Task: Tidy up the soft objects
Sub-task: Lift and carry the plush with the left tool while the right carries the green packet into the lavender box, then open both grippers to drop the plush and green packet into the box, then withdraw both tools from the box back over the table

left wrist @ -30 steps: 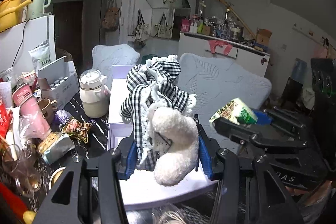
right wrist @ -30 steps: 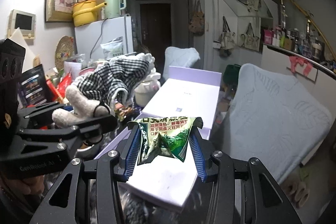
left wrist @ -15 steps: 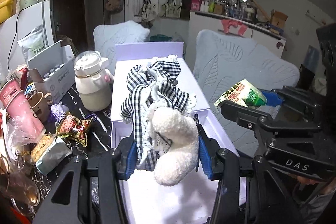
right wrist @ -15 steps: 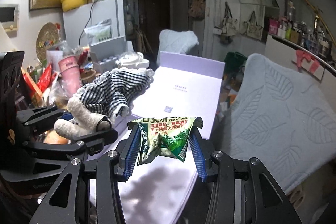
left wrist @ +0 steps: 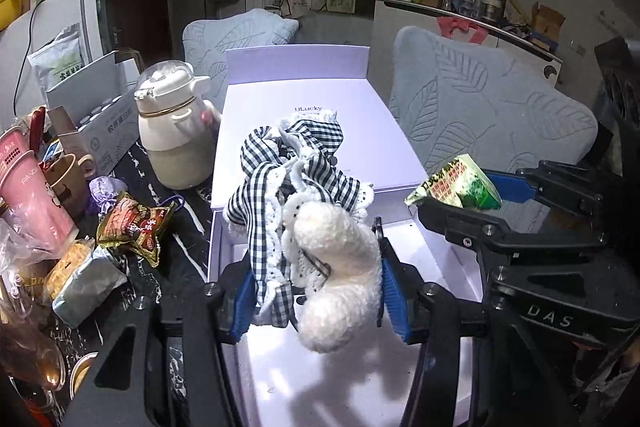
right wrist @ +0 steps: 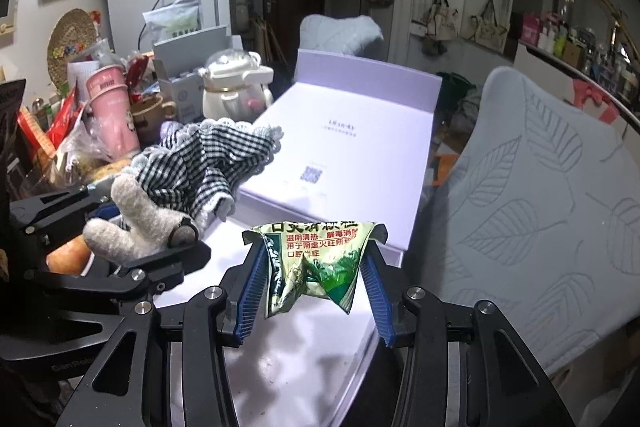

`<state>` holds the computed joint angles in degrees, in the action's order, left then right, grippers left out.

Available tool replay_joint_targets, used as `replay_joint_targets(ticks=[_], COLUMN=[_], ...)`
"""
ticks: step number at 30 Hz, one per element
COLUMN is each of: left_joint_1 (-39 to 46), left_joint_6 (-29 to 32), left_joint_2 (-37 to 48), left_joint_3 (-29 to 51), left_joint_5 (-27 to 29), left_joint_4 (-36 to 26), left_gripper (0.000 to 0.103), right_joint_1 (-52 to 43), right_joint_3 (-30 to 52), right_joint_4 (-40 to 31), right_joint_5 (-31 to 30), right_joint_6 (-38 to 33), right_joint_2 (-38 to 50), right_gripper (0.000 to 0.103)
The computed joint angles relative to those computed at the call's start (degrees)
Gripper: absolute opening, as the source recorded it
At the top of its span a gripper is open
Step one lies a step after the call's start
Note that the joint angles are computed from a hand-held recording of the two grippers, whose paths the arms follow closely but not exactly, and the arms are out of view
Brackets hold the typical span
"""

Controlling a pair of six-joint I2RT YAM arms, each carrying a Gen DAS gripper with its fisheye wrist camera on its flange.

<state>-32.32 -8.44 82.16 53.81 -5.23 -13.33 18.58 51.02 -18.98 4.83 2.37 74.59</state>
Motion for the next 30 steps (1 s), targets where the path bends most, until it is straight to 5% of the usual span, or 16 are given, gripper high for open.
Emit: replay_joint_targets(ticks=[3, 8, 30], left_joint_1=[-0.69, -1.81, -7.81], left_joint_6=[0.69, 0.72, -3.51], left_joint_2=[1.49, 2.89, -11.37], left_joint_3=[1.3, 3.31, 7.72], left_joint_5=[-1.76, -4.57, -12.72], left_joint_4=[-1.6, -5.19, -18.9], left_gripper=[0.056, 0.06, 0.06], right_joint_1=[-0.44, -1.33, 3.19], right_joint_3=[0.29, 0.3, 2.83], right_joint_4=[-0.53, -1.92, -14.55], right_joint_5=[0.09, 1.91, 8.35], right_joint_6=[0.14, 1.12, 3.93], right_joint_2=[1.54, 2.37, -14.05], right_gripper=[0.049, 0.069, 0.071])
